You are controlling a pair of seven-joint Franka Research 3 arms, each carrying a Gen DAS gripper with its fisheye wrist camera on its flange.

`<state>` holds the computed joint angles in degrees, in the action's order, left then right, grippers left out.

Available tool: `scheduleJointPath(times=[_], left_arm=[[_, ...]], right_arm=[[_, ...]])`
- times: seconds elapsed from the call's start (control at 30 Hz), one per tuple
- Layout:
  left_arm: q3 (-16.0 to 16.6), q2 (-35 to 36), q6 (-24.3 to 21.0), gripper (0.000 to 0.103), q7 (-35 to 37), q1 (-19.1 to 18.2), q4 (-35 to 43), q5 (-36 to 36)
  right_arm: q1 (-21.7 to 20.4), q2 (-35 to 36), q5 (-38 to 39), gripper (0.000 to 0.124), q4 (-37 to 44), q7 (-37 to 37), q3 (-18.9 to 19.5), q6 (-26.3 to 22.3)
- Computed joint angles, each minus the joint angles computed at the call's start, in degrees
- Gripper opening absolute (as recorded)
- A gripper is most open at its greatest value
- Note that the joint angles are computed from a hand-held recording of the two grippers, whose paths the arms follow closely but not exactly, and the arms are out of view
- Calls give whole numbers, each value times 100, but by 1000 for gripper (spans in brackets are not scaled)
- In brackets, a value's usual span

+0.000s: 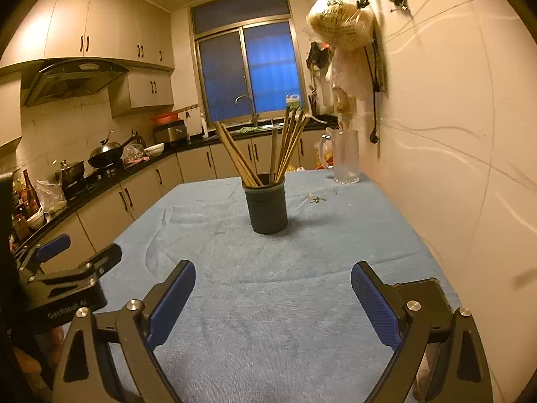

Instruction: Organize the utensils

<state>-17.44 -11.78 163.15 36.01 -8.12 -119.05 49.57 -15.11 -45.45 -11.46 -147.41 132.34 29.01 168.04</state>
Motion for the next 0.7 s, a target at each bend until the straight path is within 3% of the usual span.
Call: scheduleJointPath(times=[0.7], left_arm=[[-370, -967, 712, 103, -394, 552, -787, 30]], right_arm=[[209, -1095, 40, 95, -333, 65, 91, -297]])
